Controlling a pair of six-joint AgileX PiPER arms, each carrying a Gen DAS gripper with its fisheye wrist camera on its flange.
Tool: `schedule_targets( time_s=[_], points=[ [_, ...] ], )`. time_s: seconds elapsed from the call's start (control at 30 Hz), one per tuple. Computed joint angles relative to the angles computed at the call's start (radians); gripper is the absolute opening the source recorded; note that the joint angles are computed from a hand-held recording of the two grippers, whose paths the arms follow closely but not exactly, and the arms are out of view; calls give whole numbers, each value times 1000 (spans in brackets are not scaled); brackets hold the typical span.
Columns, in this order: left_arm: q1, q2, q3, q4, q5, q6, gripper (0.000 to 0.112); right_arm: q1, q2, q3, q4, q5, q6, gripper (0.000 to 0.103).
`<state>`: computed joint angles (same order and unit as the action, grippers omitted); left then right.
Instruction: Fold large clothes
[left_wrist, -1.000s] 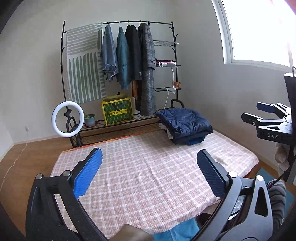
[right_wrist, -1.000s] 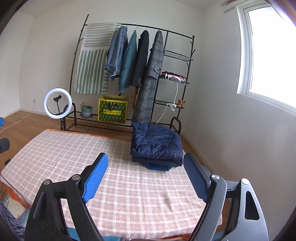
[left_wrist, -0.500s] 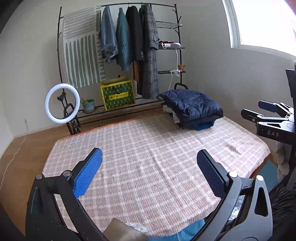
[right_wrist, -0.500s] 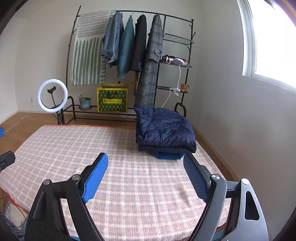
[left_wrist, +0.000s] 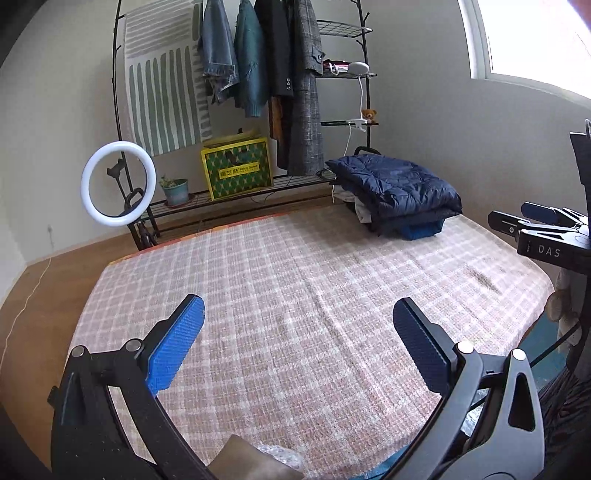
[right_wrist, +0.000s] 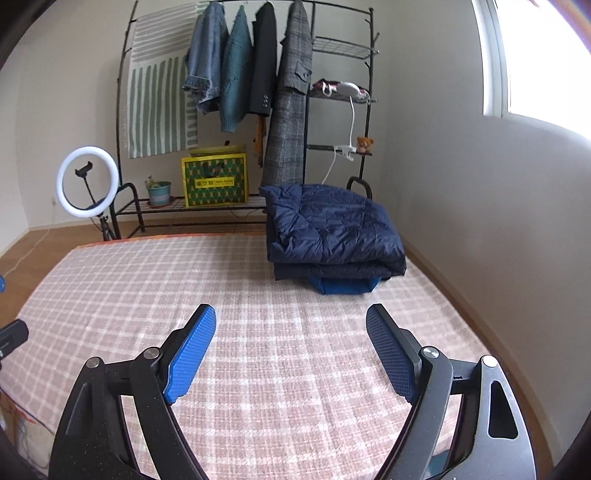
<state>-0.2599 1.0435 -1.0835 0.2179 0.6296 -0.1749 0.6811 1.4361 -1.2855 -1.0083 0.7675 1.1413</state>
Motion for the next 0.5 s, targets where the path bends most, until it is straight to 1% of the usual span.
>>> schedule_targets(
  time_s=[0.13, 0.2, 0.27, 0.37, 0.43, 0.5],
  points=[
    [18, 10, 18, -11, -10, 17, 103, -3, 20, -6, -7, 10, 14, 84],
    [43, 12, 29, -53, -18, 52, 103, 2, 28, -6, -17, 20, 20, 84],
    [81, 16, 33, -127, -21, 114, 103, -3, 32, -7, -4, 12, 15, 84],
    [119, 19, 34, -193, -16, 160, 103, -8, 37, -14, 11, 7, 13, 84],
    [138, 16, 33, -224, -17, 181, 103, -1, 37, -15, 0, 13, 24, 84],
    [145, 12, 35, -225, -22, 180, 103, 4, 37, -17, -13, 16, 34, 84]
  ],
)
